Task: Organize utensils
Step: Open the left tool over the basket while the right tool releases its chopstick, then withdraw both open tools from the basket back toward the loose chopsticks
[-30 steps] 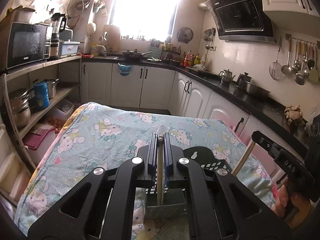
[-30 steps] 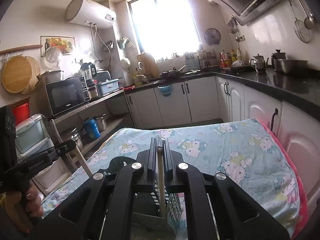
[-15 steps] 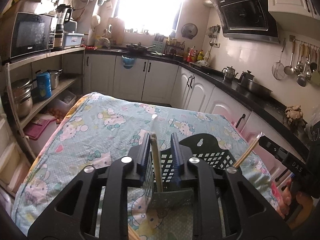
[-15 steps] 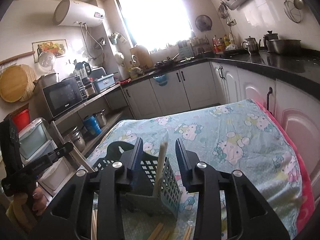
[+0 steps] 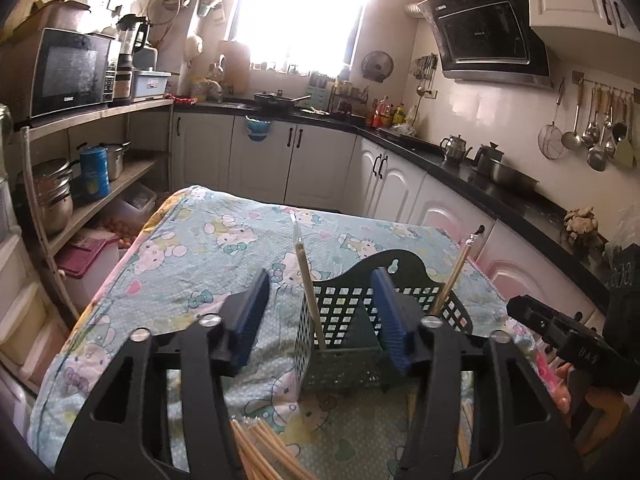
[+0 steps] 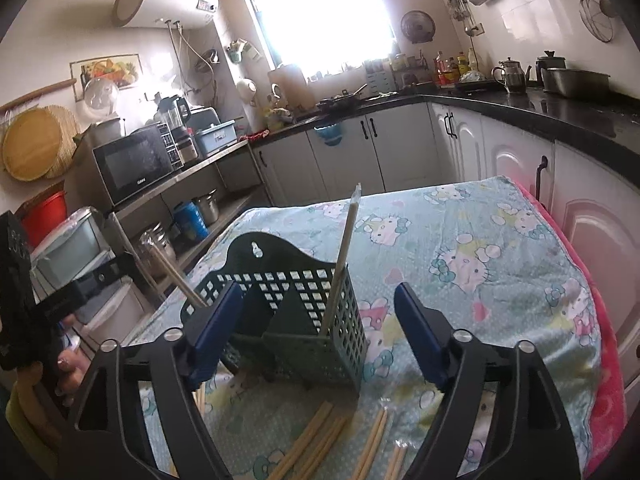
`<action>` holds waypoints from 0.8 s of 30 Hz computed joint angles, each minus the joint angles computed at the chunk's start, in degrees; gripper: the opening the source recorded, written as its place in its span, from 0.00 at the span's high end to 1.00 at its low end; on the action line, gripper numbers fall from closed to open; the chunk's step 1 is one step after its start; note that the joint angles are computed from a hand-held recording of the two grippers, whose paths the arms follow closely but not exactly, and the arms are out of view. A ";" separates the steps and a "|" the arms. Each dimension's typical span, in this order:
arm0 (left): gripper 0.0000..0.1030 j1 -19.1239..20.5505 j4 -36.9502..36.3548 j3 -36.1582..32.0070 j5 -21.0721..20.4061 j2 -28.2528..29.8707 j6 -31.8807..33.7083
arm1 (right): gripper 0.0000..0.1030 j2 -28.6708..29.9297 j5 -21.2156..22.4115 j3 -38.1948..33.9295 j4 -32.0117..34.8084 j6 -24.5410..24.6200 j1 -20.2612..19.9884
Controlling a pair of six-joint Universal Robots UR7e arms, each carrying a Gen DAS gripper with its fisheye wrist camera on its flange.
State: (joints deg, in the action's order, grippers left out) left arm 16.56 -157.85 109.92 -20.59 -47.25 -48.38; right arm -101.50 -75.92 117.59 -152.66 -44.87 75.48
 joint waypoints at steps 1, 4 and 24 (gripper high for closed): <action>0.49 -0.36 -0.35 0.32 -0.08 -0.14 -0.19 | 0.22 -0.44 -0.02 0.29 0.05 -0.44 -0.12; 0.36 -1.58 -0.07 1.34 0.49 -0.60 -1.72 | 0.20 -2.22 -0.21 1.31 0.55 -1.89 -0.48; 0.11 -7.18 18.71 8.50 0.63 -6.33 -25.51 | 0.15 -10.82 -0.77 7.47 6.18 -8.80 -2.24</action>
State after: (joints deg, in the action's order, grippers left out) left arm 9.37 -139.14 118.42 -19.96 -53.58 -73.89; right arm -112.31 -76.69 125.06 -146.48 -53.68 73.25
